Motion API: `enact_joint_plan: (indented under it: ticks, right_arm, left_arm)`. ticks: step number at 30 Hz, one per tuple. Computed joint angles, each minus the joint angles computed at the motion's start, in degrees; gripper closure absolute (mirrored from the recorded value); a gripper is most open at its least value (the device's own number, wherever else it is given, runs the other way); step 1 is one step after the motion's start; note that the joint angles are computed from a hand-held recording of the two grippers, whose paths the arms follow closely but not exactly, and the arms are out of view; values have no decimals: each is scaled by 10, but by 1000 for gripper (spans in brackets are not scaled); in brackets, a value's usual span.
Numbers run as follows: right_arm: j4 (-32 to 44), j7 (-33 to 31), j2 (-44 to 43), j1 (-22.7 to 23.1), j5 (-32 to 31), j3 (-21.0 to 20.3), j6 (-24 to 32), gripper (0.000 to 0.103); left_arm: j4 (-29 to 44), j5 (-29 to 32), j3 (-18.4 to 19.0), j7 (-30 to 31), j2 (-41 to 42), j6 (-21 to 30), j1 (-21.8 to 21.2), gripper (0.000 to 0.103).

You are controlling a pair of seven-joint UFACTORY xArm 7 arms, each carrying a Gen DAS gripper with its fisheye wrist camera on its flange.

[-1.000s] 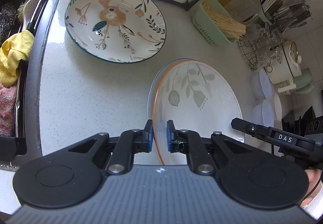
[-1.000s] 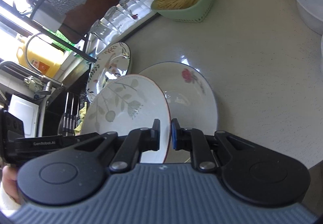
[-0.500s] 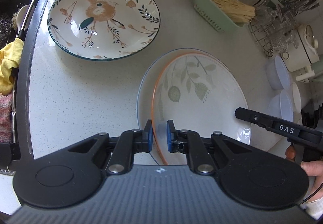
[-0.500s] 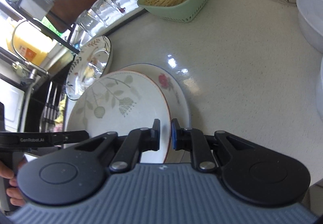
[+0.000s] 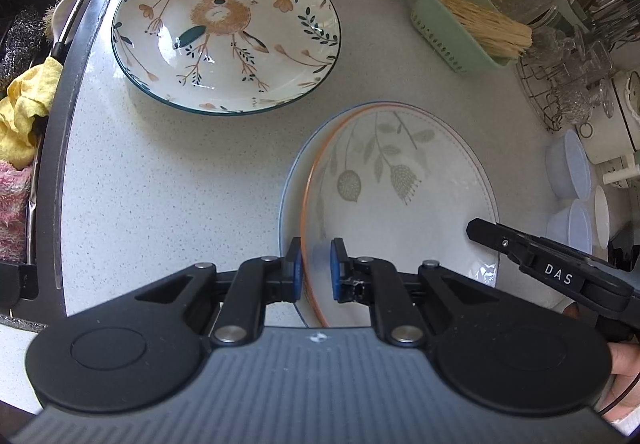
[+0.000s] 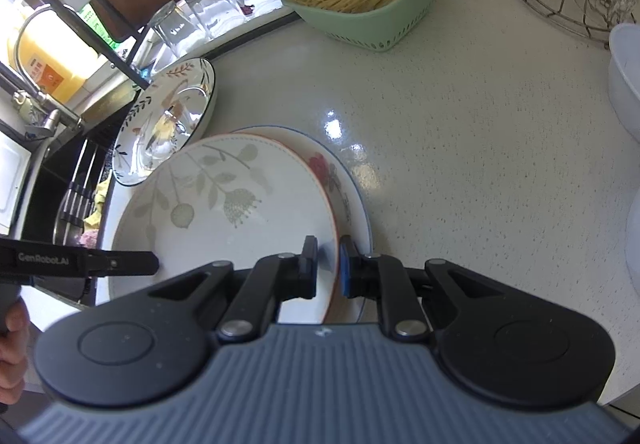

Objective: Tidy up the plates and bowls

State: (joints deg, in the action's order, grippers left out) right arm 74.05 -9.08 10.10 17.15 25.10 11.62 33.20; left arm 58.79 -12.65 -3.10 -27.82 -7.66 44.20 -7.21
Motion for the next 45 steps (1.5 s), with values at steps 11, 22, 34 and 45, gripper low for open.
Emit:
enact_joint_plan:
  ticks: [11,22,34,45]
  right_arm:
    - [-13,-17,-3,-3,25,4,-16,88]
    - [-32,2,-12,3,21,2,-49,89]
    - [-36,21,-40,12,-42,-4,-89,89]
    - [-29,-28,-78,17,0,-5,-95,88]
  left_arm:
    - [-33,-81,14,-15,-22,-21,-1,75]
    - [-91,-128,26,-61,-78,-70,5,72]
    - [-84,-21,2,-109,-100,-65,13,72]
    - [-53,124,-34,-165,-110,-52,24,72]
